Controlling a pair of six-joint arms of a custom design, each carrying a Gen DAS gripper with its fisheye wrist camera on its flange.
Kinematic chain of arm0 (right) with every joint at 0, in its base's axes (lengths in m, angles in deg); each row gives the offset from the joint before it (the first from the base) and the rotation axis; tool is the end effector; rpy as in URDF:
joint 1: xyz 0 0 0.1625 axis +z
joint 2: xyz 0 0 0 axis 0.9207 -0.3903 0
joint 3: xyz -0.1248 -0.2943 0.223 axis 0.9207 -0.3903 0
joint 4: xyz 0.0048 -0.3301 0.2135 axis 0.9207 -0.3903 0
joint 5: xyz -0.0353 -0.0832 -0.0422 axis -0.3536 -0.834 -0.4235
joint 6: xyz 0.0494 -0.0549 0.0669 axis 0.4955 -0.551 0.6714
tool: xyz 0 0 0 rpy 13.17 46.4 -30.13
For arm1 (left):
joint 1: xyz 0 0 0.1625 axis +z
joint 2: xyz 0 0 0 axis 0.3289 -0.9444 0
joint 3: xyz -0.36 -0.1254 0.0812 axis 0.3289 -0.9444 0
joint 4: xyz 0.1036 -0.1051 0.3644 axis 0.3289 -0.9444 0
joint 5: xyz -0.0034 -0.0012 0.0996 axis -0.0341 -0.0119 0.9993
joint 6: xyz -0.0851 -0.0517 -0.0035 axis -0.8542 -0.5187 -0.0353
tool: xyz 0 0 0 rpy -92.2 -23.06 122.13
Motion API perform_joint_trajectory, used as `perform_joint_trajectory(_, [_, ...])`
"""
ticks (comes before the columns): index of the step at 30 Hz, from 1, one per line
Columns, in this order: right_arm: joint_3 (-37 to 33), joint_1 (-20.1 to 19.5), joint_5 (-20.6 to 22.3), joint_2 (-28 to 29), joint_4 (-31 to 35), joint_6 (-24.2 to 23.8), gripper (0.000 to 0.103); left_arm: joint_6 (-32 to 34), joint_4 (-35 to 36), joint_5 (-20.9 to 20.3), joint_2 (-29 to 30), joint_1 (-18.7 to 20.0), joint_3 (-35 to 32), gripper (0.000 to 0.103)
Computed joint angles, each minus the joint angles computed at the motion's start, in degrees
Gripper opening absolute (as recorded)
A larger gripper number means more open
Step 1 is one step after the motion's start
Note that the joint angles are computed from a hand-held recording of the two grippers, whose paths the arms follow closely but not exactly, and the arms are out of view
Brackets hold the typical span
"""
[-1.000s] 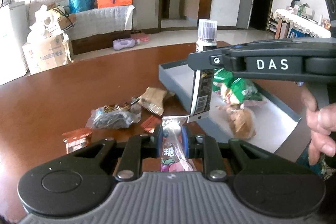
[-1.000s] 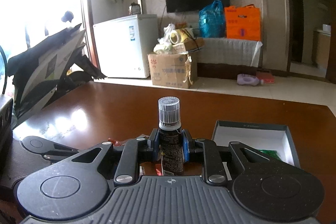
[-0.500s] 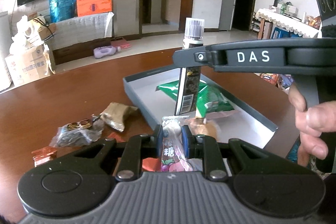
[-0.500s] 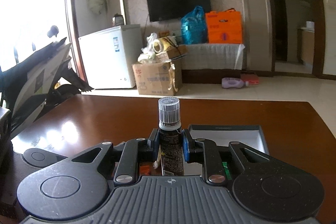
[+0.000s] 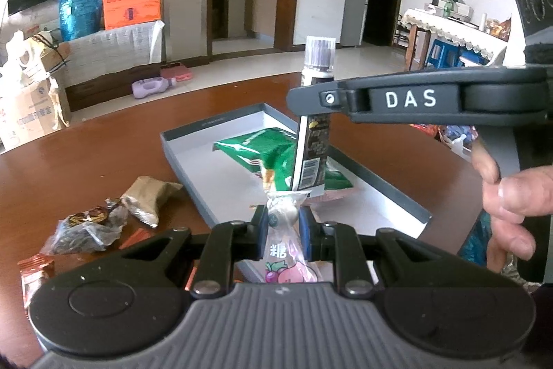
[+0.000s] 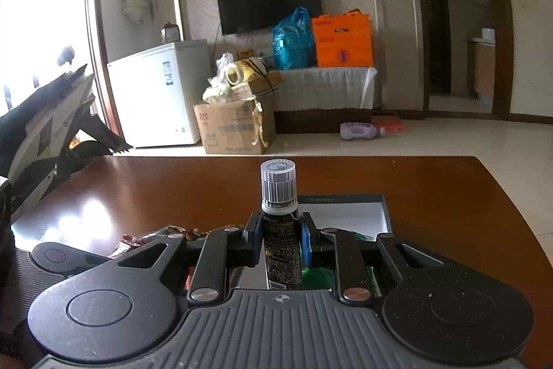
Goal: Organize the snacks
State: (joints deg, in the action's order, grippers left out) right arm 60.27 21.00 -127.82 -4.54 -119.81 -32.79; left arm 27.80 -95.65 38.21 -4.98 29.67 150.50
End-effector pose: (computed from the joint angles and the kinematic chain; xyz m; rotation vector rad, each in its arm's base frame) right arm 0.1233 -0.7915 0.2673 1.3345 -2.4586 0.9867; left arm -0.3344 -0.7022 0.0232 0.5413 2.2514 -1.0869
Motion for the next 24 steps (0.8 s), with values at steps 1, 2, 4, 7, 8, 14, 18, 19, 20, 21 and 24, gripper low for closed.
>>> perform_joint_trajectory(1, [0.00,-0.05,-0.21,0.02,-0.08,-0.08,0.024,0.01,0.38,-0.30,0.38,0.08,-0.65,0.017])
perform_joint_trajectory(2, [-0.03,-0.09,-0.51,0.05,-0.10,-0.10,0.024,0.02,0.69,-0.63,0.72,0.16,-1.19,0.017])
perform_joint_trajectory(4, [-0.07,-0.07,-1.27,0.18,-0.32,-0.18,0.024,0.07,1.22,-1.02,1.28,0.27,-2.07,0.017])
perform_joint_trajectory(7, [0.12,0.01,-2.65,0.41,-0.55,-0.43,0.024,-0.13,1.91,-1.51,2.14,0.46,-3.30,0.017])
perform_joint_trajectory(8, [0.23,0.05,-3.07,0.47,-0.76,-0.62,0.024,-0.23,2.24,-1.68,2.37,0.54,-3.74,0.017])
perform_joint_trajectory(14, [-0.52,0.22,-4.49,1.36,-0.64,-0.58,0.024,-0.48,3.43,-2.17,3.78,0.95,-5.80,0.017])
perform_joint_trajectory(18, [-0.57,0.32,-5.30,1.81,-1.01,-0.77,0.024,-0.83,4.38,-2.44,4.67,1.24,-7.28,0.017])
perform_joint_trajectory(19, [-0.61,0.31,-5.42,1.92,-1.07,-0.89,0.024,-0.95,4.69,-2.46,4.91,1.33,-7.70,0.017])
perform_joint_trajectory(20, [-0.66,0.30,-5.48,1.97,-1.07,-0.87,0.024,-1.05,4.98,-2.54,5.05,1.44,-8.02,0.017])
perform_joint_trajectory(21, [-0.78,0.27,-5.62,2.08,-0.85,-0.85,0.024,-1.20,5.11,-2.60,5.08,1.52,-8.06,0.017])
perform_joint_trajectory(24, [-1.23,0.18,-5.82,2.53,-0.85,-0.54,0.024,-1.48,5.62,-2.68,5.46,1.64,-8.67,0.017])
